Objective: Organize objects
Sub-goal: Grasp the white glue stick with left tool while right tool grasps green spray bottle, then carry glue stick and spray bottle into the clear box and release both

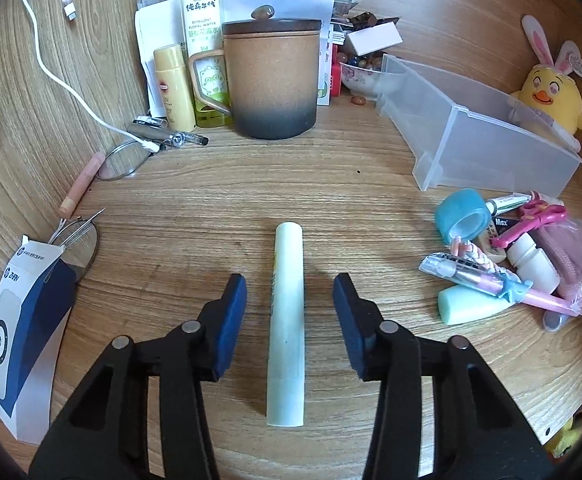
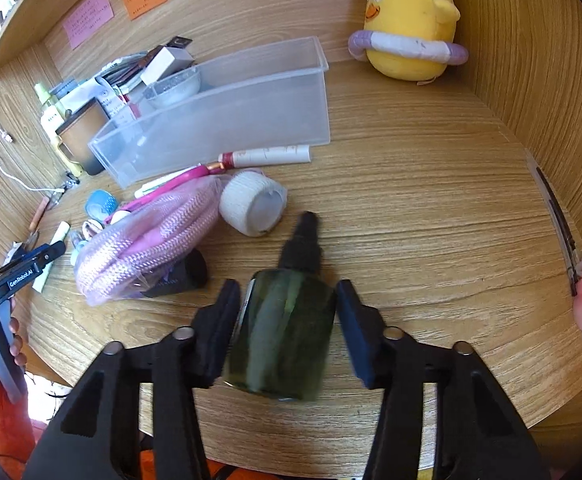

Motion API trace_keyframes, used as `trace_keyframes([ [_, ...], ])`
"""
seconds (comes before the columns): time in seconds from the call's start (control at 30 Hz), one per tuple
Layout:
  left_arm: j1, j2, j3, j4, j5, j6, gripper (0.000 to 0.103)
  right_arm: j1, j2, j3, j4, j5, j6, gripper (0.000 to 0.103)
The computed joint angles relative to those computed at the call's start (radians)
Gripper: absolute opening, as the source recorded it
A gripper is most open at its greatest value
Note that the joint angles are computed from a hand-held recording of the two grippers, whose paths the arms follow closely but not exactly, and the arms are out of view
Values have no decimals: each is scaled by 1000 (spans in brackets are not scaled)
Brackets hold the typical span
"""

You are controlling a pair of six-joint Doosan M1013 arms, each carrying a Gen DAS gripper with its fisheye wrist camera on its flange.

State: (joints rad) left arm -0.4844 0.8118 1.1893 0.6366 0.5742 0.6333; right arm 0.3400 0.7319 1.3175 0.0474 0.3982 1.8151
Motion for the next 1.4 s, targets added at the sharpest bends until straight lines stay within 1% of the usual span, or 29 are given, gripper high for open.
trace_keyframes([
  [0.03,0,0,0,0,-5,4,33,2,0,0,-44,-2,41,38],
  [0.07,1,0,1,-2,-13,15,27,2,-1,3,-58,-10,54,38],
  [0.1,1,0,0,0,-15,19,23,1,-1,4,-61,-17,57,38],
  [0.13,0,1,-2,2,-12,21,15,2,-1,6,-78,-23,74,38],
  [0.27,8,-2,-4,-68,-43,78,15,4,-7,11,-177,-54,153,38],
  [0.4,2,-9,-8,-22,-59,51,15,1,-17,13,-266,-94,222,38],
  [0.5,0,-17,-14,-15,-92,57,15,-1,-20,5,-335,-118,270,38],
  [0.57,-2,-21,-22,-10,-115,62,15,-3,-21,-3,-353,-134,277,38],
  [0.7,-7,-23,-44,26,-155,60,15,-2,-15,-33,-448,-154,336,38],
  [0.8,-9,-19,-68,21,-183,83,15,1,-7,-60,-483,-166,341,38],
  [0.87,-7,-15,-87,-20,-202,128,15,0,1,-80,-432,-176,273,38],
  [1.0,-7,-6,-121,-54,-231,179,15,1,23,-131,-342,-177,152,38],
  [1.1,-6,6,-156,-127,-236,262,15,-3,44,-180,-160,-158,-42,38],
  [1.13,-5,11,-170,-152,-235,289,15,-3,50,-194,-130,-151,-76,38],
  [1.2,-4,21,-194,-184,-231,320,15,-3,64,-226,-114,-137,-103,38],
  [1.23,-2,28,-210,-213,-228,348,15,-4,71,-242,-102,-130,-118,38],
  [1.3,0,41,-238,-268,-220,398,15,-8,89,-280,-35,-104,-186,38],
  [1.4,5,65,-286,-361,-199,484,15,-11,117,-336,-2,-61,-227,38],
])
